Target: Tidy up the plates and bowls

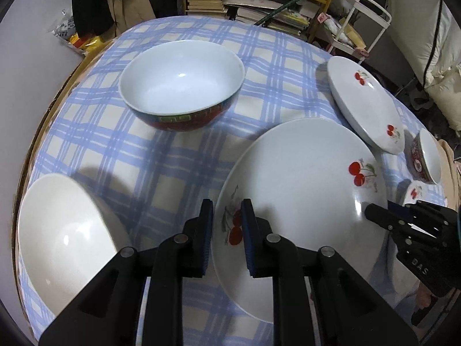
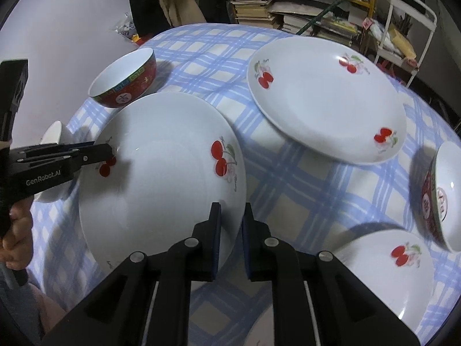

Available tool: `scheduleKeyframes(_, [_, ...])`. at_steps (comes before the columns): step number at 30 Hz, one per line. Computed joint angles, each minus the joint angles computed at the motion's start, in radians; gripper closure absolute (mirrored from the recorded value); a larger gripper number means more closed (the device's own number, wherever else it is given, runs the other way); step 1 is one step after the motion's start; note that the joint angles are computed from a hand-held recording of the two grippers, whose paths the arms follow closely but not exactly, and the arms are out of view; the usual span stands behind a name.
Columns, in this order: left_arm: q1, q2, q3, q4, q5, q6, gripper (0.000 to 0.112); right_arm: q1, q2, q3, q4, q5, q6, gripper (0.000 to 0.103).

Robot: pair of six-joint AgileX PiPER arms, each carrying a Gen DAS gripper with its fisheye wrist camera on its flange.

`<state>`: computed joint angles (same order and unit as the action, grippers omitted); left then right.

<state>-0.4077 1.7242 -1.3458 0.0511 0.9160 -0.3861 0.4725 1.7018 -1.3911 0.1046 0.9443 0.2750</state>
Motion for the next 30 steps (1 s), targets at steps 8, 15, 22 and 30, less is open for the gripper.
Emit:
scheduleKeyframes(8, [-0.074,-0.120,0.082,0.064,0.051,-0.087,0.094,0.037,-0.052,0.036,0.000,0.035,0.052,0.088])
scheduleKeyframes(15, [-0.143,-0.219,0.143,0.084,0.109,-0.160,0.094,0.086,-0.136,0.058,-0.048,0.064,0.124,0.088])
scheduleKeyframes(22, [-0.217,-0.307,0.230,0.071,0.109,-0.233,0.089,0.145,-0.215,0.121,-0.109,0.083,0.229,0.088])
scheduleKeyframes(30, [-0.241,-0.210,0.268,0.060,0.118,-0.285,0.089,0.203,-0.225,0.232,-0.134,0.049,0.297,0.088])
